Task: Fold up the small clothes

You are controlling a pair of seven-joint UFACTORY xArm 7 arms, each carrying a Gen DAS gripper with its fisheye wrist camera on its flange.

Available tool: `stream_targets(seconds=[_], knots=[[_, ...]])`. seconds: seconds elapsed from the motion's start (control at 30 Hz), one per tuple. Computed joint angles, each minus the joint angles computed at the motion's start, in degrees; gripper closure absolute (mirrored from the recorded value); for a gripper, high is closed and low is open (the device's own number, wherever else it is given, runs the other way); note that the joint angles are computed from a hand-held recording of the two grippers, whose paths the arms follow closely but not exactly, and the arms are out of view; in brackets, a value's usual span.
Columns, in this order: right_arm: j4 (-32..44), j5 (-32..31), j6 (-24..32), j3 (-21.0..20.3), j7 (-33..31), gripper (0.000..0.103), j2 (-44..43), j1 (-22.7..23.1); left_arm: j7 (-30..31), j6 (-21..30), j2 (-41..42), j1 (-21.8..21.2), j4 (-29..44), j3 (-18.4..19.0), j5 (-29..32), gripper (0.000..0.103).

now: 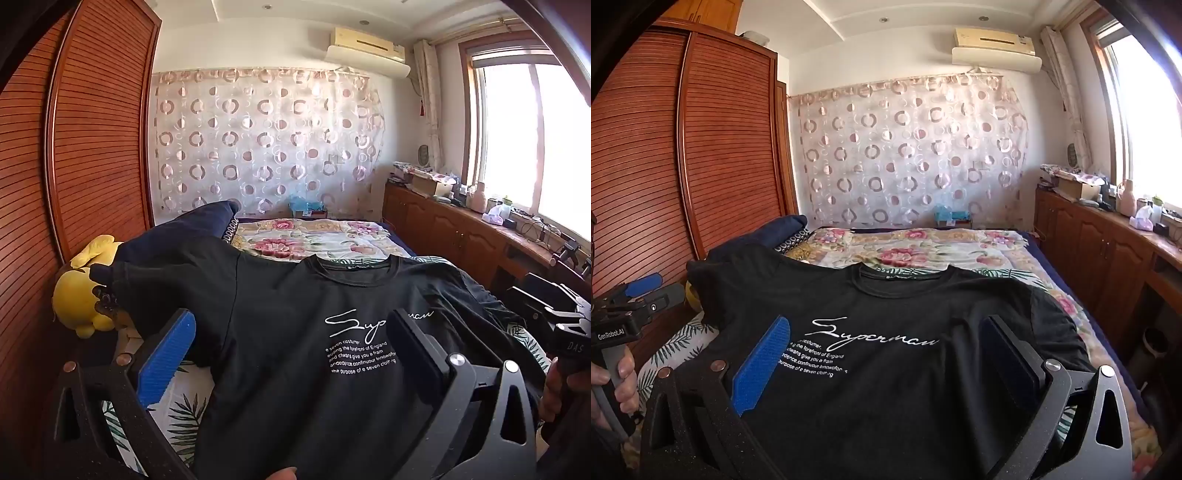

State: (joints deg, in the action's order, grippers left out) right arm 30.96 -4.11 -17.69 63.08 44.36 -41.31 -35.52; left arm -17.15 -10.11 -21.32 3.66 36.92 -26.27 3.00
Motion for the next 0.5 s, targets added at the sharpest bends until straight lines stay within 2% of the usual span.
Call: stream_targets(seconds=[0.27,0.5], knots=[[-0.5,0.3,-1.0,-0.3,0.3,0.0,0.9,0.3,-0.3,0.3,-0.4,2.6,0.2,-2.3,0.8,0.0],[0.0,0.6,0.2,0.2,0.7,0.0,-0.5,0.3,-0.4,0.5,-1.0,1.9,-0.2,-1.5,1.1,0.0]])
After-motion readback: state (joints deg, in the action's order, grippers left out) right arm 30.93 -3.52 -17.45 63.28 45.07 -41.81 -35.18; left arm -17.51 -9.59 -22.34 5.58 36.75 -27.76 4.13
